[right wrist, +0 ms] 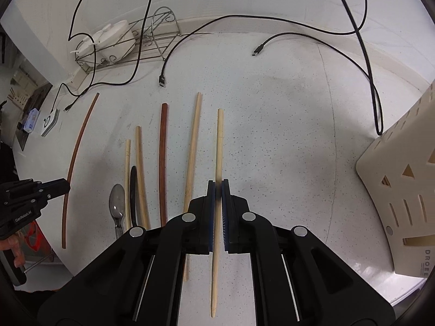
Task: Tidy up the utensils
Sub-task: 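Carry the brown chopstick with the left tool while the right tool carries its chopstick to the holder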
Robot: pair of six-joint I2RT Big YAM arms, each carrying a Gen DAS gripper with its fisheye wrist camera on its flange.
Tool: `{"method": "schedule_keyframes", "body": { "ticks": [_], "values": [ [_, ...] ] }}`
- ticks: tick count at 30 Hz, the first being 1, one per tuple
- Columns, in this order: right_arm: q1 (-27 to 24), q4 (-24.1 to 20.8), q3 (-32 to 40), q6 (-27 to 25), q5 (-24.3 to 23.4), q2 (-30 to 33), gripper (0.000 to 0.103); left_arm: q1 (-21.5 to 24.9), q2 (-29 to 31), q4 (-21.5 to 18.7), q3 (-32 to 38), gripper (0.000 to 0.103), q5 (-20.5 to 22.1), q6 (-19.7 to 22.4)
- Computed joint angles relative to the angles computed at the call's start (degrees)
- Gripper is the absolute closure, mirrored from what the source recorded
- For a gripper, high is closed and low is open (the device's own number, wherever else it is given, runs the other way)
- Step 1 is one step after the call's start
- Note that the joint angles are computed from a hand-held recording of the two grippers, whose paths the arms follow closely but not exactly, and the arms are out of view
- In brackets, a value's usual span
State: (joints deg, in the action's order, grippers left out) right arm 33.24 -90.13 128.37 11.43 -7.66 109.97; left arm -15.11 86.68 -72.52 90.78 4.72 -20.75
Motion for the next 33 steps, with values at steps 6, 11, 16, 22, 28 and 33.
{"method": "schedule_keyframes", "body": {
  "ticks": [6,11,16,22,28,33],
  "values": [
    [-1.0,1.9,-0.5,2.3,1.4,-3.0,0.099,-1.4,-0.7,3.6,1.8,0.097,0.4,0.6],
    [-1.7,4.1,-1.8,3.7,5.2,-6.4,0.099,-3.5,0.5,6.7,4.5,0.097,0.6,1.5],
    [-2.5,7.0,-4.5,5.0,9.8,-10.3,0.099,-5.7,2.1,9.8,7.4,0.097,1.9,2.7],
    [-4.3,10.4,-7.9,6.8,14.5,-14.9,0.099,-7.8,5.8,11.3,13.7,0.097,4.5,4.6],
    [-6.5,16.2,-12.2,7.8,19.7,-20.1,0.099,-10.3,10.1,13.5,21.6,0.097,5.7,6.7],
    [-8.4,25.2,-18.8,6.1,25.1,-25.8,0.099,-12.8,13.1,18.7,27.1,0.097,6.1,8.2]
  ]
}}
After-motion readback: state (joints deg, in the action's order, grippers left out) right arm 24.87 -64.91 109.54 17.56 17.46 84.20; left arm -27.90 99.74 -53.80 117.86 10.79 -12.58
